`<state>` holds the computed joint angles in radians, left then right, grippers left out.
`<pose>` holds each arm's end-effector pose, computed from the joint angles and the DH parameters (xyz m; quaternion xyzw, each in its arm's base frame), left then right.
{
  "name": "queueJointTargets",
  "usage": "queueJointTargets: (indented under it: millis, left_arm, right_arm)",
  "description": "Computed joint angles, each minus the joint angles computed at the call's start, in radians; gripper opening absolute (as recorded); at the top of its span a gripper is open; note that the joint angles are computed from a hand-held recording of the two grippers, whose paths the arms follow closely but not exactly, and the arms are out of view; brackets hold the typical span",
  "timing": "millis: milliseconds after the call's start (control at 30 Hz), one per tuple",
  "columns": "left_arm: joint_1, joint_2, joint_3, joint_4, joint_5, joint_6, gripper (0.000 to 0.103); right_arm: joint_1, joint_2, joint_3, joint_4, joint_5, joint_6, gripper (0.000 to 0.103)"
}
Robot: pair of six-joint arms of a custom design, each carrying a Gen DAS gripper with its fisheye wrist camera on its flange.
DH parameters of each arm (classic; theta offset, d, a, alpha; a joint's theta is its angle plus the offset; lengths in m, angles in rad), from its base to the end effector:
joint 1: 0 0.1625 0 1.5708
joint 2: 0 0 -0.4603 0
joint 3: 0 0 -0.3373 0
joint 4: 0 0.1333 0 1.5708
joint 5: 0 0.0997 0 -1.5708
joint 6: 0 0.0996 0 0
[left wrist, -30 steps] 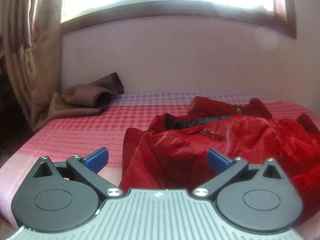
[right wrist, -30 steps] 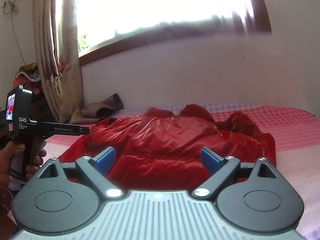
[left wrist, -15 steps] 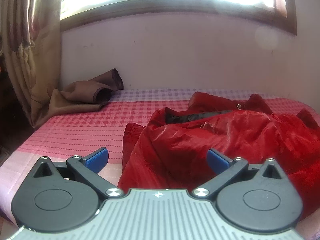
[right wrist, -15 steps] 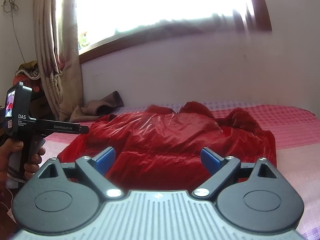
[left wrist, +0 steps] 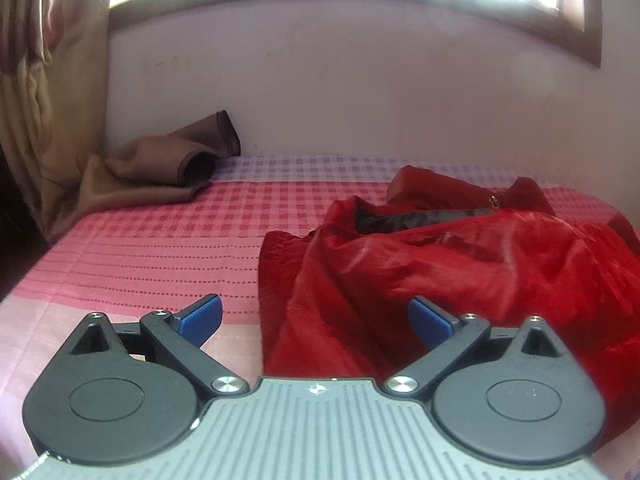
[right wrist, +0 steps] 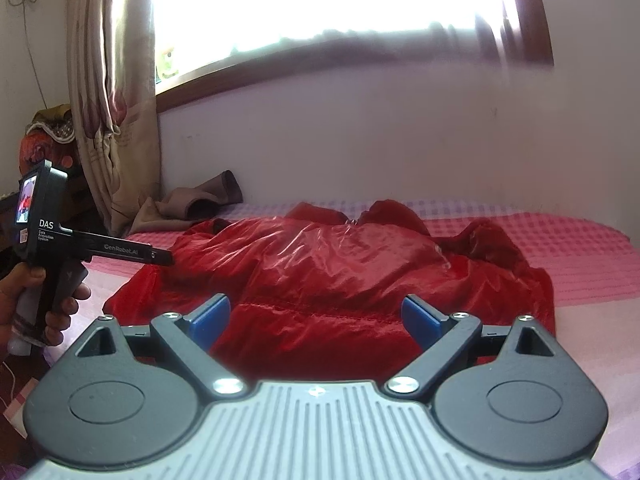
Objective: Fold large clothes
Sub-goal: 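Grasp the jacket's side edge with the left gripper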
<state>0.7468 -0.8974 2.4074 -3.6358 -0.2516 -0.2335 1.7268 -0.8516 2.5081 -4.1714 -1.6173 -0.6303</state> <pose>-0.1414 -0.4440 0.2171 0.0605 0.7760 -0.4842 0.3997 0.1913 -0.3884 0.1951 0.3313 -0.8265 0.4370 0.1269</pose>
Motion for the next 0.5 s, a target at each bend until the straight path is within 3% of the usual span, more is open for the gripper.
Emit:
queueJointTargets:
  millis: [100,300,500]
  left_arm:
    - [0.037,-0.055,0.003,0.008,-0.069,0.025,0.098]
    - [0.165,-0.173,-0.016,0.073,-0.287,0.003,0.099]
    - [0.307,-0.219,-0.064,0.105,-0.572,0.087,0.103]
  right_arm:
    - [-0.002,0.003,-0.01,0.023,0.004,0.006,0.093]
    - [-0.004,0.009,-0.02,0.043,0.005,-0.002,0.093]
    - [-0.008,0.012,-0.028,0.061,0.003,0.005,0.094]
